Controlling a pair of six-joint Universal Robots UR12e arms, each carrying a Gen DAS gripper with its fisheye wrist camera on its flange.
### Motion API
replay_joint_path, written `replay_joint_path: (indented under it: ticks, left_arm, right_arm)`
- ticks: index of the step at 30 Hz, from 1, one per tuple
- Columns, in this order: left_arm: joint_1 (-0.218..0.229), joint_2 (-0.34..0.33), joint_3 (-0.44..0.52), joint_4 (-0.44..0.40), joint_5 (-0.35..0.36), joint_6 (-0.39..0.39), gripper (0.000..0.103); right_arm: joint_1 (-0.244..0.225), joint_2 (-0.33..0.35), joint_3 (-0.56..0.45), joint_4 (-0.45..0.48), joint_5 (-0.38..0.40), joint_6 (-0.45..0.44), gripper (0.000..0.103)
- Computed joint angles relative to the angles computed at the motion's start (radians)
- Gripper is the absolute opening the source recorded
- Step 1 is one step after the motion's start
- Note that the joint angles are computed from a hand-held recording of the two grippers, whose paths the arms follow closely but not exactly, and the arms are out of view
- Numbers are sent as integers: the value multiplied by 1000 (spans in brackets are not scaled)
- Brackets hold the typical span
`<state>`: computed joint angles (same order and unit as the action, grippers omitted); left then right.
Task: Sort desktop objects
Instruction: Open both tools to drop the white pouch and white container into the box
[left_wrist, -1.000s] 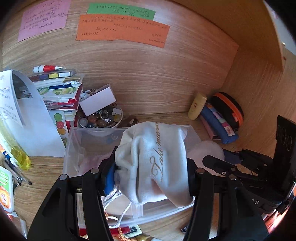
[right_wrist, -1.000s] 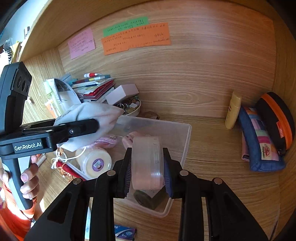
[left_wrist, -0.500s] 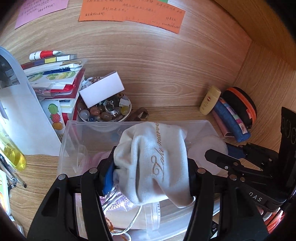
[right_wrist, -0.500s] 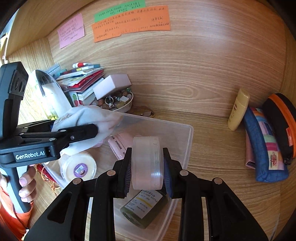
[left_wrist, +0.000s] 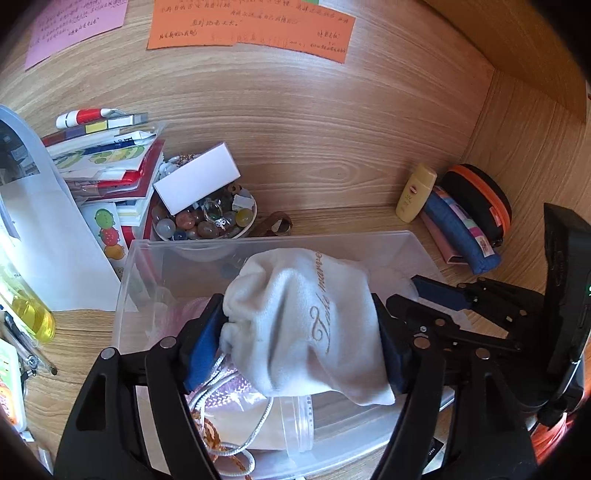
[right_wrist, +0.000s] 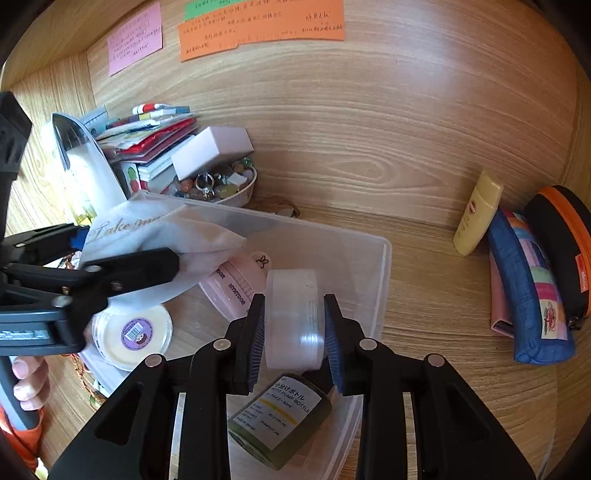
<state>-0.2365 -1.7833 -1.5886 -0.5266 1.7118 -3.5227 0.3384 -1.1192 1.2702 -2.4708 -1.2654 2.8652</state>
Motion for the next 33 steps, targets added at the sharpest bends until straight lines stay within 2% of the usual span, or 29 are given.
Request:
replay_joint_path:
  ticks: [7, 10, 13, 15, 19, 23, 29, 33]
  left_arm:
    - [-6, 15, -7, 17, 6, 3, 74]
    - [-19, 22, -7, 16, 32, 21, 75]
    - [-33, 33, -15, 25, 64, 33, 79]
    - [-38, 43, -25, 36, 70, 35, 81]
    - [-45, 64, -44, 56, 87, 22, 84]
    - [-52, 92, -70, 68, 109, 8, 89]
    - [-74, 129, -112, 62, 199, 1, 91]
    - [-71, 154, -147, 34, 220, -28, 91]
  right_arm:
    - [5, -11, 9, -16, -27, -12, 28]
    - [4, -22, 20, -25, -23, -20, 28]
    - [2, -40, 43, -52, -23, -25, 37]
    - [2, -55, 65, -84, -28, -25, 47]
    - [-1, -82, 99, -117, -28, -21, 51]
    - [-5, -111, 141, -161, -26, -17, 65]
    - [-12, -155, 203, -203, -10, -16, 71]
    - [-13, -179, 243, -224, -5, -24, 74]
